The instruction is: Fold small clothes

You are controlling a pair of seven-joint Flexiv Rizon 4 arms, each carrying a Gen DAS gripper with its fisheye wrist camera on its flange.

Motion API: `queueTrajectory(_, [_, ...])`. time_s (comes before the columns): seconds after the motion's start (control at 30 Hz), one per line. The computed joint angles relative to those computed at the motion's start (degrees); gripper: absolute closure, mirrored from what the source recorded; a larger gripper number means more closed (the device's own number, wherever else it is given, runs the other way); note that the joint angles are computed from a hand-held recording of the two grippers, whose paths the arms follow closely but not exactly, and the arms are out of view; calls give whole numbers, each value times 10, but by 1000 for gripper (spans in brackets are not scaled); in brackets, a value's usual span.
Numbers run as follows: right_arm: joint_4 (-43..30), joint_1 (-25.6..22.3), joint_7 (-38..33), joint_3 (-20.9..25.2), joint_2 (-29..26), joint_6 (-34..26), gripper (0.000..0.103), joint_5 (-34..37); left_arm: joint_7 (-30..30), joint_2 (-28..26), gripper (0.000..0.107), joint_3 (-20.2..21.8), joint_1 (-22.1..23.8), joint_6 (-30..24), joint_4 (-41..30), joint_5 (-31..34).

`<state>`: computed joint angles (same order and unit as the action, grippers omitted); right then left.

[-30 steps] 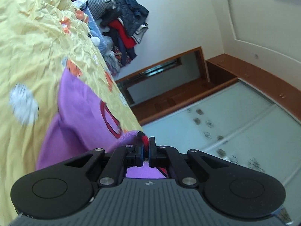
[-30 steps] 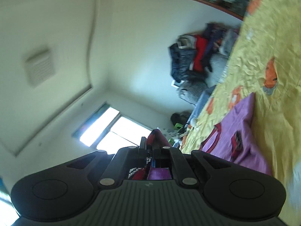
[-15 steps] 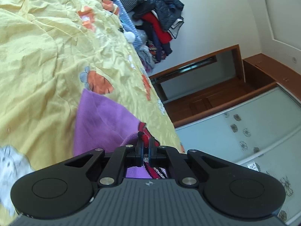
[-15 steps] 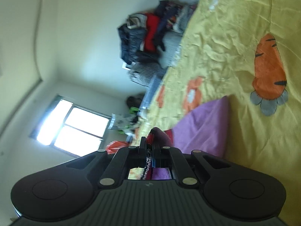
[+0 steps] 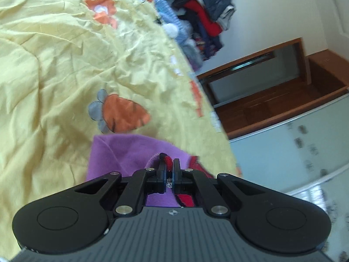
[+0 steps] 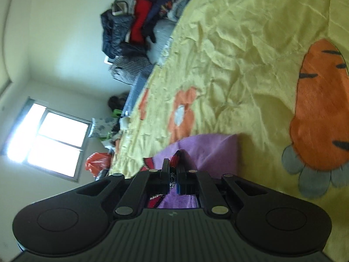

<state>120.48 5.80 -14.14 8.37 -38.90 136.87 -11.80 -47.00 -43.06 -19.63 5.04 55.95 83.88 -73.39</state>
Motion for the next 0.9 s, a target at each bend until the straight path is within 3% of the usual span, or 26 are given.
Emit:
queueTrajectory(0.07, [-3,-2,-3,-3,2,-13,95,-12,-8,-16,104,7,-8,0,-23,27])
queueTrajectory(0.13, [-9,-21,-11,-1,10,-50,92,-69,-61,-32,101,25,-14,-9,-45,78])
queueTrajectory(0.17, [-9,-37,-4,8,16,-71,73,-97,-66,-33,90,21,-11,-4,-44,82])
queueTrajectory(0.2, [-8,-52,7,18,24,-95,65,-120,-64,-26,68,17,-9,23,-32,75])
queueTrajectory(0.27, [9,-59,-10,16,45,-88,34,-146,-19,7,49,-13,12,62,13,22])
queueTrajectory(0.3, [28,-39,-46,1,72,-97,33,-123,34,32,44,-35,31,59,44,-31])
queueTrajectory(0.37, [75,-4,-116,-22,129,-108,33,-85,105,91,35,-37,52,19,112,-92])
queueTrajectory(0.4, [98,-11,-135,-15,145,-91,33,-88,122,120,29,-30,60,-10,147,-103])
queueTrajectory(0.47, [151,-13,-162,-3,181,-68,33,-73,145,172,29,-10,66,-59,214,-107])
queueTrajectory(0.57, [223,-17,-173,15,213,-39,33,-70,170,222,27,26,52,-85,291,-90])
queueTrajectory(0.7, [284,-10,-165,32,192,43,33,-61,190,239,24,62,33,-108,338,-97])
queueTrajectory(0.9, [307,10,-140,40,149,133,34,-46,198,227,14,104,-10,-100,330,-86])
